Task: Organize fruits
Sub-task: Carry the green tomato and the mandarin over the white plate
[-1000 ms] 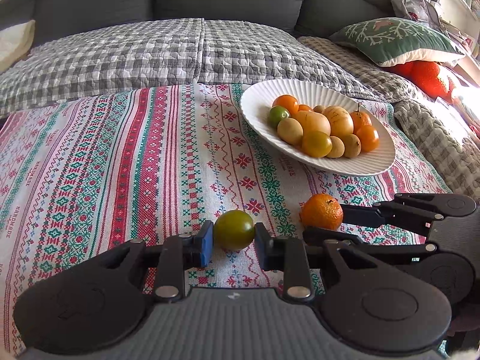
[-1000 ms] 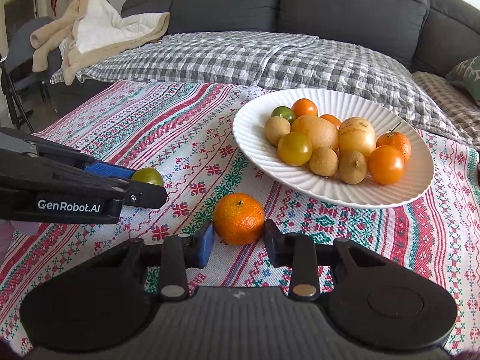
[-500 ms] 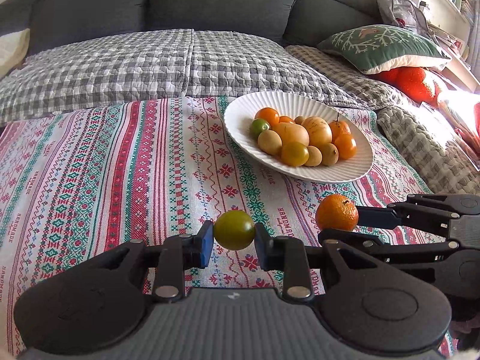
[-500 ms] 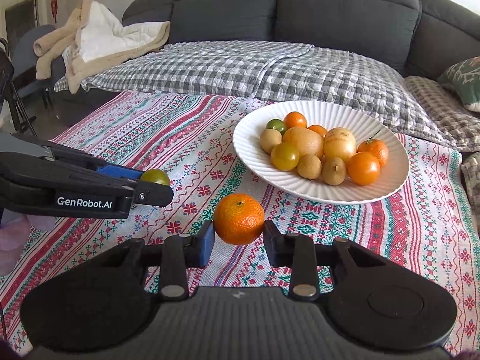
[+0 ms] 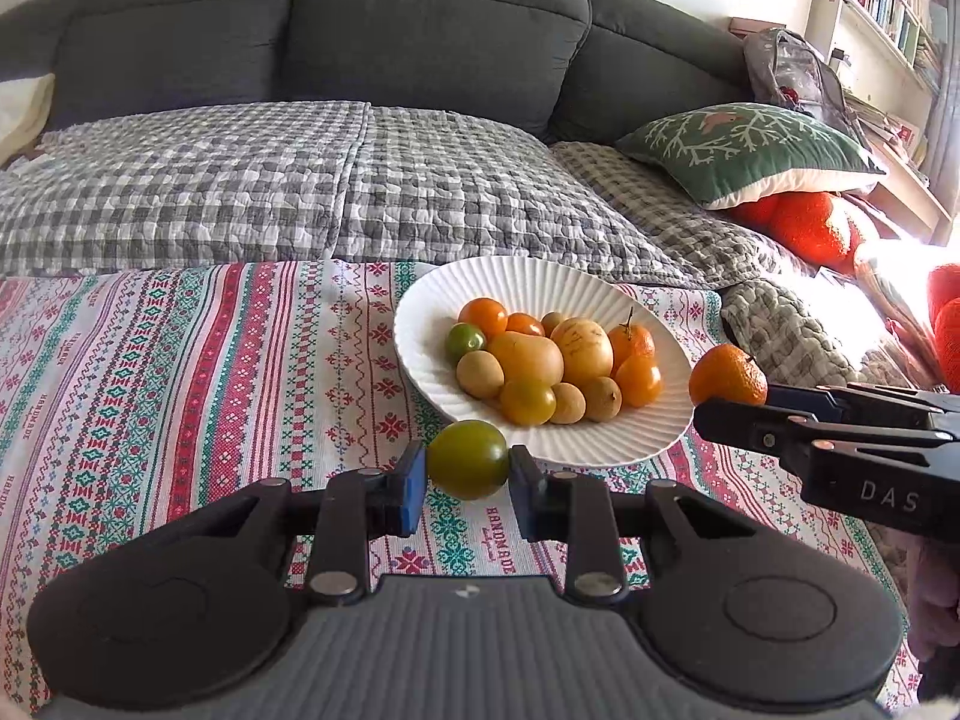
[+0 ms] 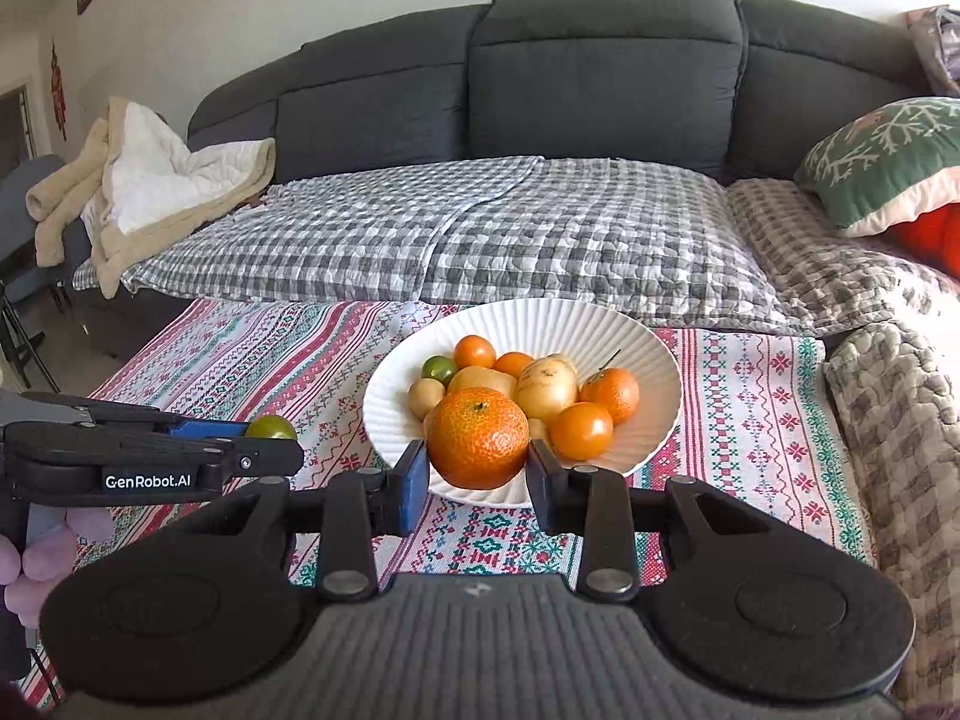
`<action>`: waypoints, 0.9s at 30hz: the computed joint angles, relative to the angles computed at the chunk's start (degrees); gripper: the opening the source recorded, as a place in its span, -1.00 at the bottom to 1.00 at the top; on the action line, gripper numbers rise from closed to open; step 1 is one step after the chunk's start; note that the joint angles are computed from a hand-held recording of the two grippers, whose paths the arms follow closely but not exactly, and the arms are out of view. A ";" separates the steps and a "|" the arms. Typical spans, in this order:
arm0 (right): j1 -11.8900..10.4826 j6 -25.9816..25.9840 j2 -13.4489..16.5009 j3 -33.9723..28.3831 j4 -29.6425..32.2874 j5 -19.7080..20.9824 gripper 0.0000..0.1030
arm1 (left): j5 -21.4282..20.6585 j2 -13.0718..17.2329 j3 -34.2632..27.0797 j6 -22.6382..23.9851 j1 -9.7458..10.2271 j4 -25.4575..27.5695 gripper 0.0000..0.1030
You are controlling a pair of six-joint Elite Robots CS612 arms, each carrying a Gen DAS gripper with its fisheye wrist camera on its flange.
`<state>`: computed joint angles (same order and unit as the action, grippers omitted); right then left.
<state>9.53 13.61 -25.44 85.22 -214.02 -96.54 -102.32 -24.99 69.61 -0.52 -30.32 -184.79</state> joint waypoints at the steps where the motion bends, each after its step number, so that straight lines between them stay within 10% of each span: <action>1: -0.17 0.14 0.01 -0.09 0.18 -0.04 -0.39 | -0.01 0.25 -0.49 0.11 -0.18 -0.06 -0.48; 27: -4.01 3.29 2.27 -3.30 4.83 7.09 -0.39 | -1.80 6.14 -10.06 5.14 -2.40 6.49 -0.47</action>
<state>5.52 16.90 -23.17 81.92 -209.19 -89.45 -104.12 -18.84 59.55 4.62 -32.72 -178.29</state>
